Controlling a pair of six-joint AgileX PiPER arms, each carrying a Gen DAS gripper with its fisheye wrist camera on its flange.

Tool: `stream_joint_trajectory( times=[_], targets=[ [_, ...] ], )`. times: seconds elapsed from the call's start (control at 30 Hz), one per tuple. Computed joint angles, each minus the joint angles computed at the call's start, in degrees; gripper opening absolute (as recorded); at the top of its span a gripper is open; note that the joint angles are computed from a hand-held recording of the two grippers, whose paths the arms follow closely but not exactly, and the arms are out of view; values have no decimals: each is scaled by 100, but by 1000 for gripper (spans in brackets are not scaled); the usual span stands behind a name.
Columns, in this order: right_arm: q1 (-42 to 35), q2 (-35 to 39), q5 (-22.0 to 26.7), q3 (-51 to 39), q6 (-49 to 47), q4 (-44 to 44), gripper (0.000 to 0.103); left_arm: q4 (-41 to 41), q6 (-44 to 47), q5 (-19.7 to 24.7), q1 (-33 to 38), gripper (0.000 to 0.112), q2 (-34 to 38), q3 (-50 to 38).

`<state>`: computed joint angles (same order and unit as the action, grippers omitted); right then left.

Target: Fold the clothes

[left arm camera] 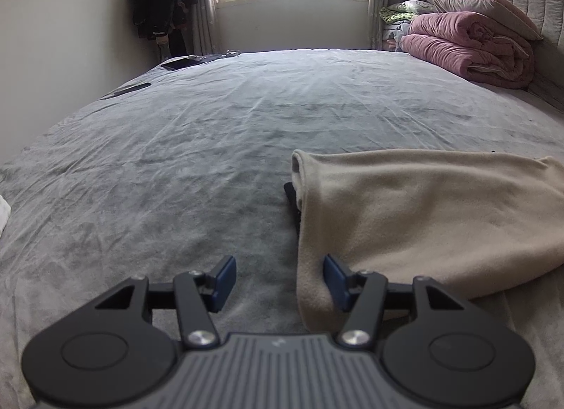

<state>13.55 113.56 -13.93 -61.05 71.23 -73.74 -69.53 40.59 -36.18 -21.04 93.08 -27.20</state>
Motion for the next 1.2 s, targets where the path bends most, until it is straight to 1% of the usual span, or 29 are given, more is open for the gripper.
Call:
stream_joint_trajectory(
  times=[0.07, 0.2, 0.3, 0.4, 0.5, 0.63, 0.67, 0.7, 0.77, 0.83, 0.87, 0.93, 1.03, 1.2],
  targets=[
    [38, -15, 77, 19, -174, 129, 56, -5, -18, -1, -7, 58, -3, 12],
    [-1, -20, 72, 15, -34, -18, 57, -117, 118, -111, -109, 58, 13, 13],
    [-36, -36, 80, 5, 95, -180, 59, -85, 123, 55, 20, 58, -72, 13],
    [-66, -60, 64, -14, 314, -355, 59, -228, 257, 99, 37, 59, -135, -10],
    [-47, -121, 71, 14, 319, -304, 59, -485, 503, -72, -143, 59, -202, -20],
    [-1, -296, 165, 153, -71, 201, 60, -666, 647, -174, -174, 58, -315, -29],
    [-21, -334, 150, 179, 75, 130, 59, -729, 684, -176, -166, 59, -357, -34],
    [-66, -365, 98, 191, 450, -145, 60, -840, 735, -193, -192, 58, -415, -38],
    [-191, -412, -94, 197, 1479, -910, 61, -1058, 831, -232, -245, 58, -526, -47],
    [-363, -437, -415, 190, 2493, -1645, 62, -1205, 901, -393, -405, 57, -568, -55],
    [-460, -428, -613, 183, 2868, -1874, 64, -1272, 932, -473, -484, 57, -586, -59],
    [-663, -386, -1038, 162, 3468, -2175, 64, -1351, 972, -588, -609, 57, -645, -61],
    [-899, -292, -1596, 109, 3945, -2301, 66, -1359, 960, -724, -794, 57, -684, -85],
    [-1077, -138, -2222, 1, 4305, -2330, 68, -1318, 949, -737, -1022, 57, -558, -228]
  ],
)
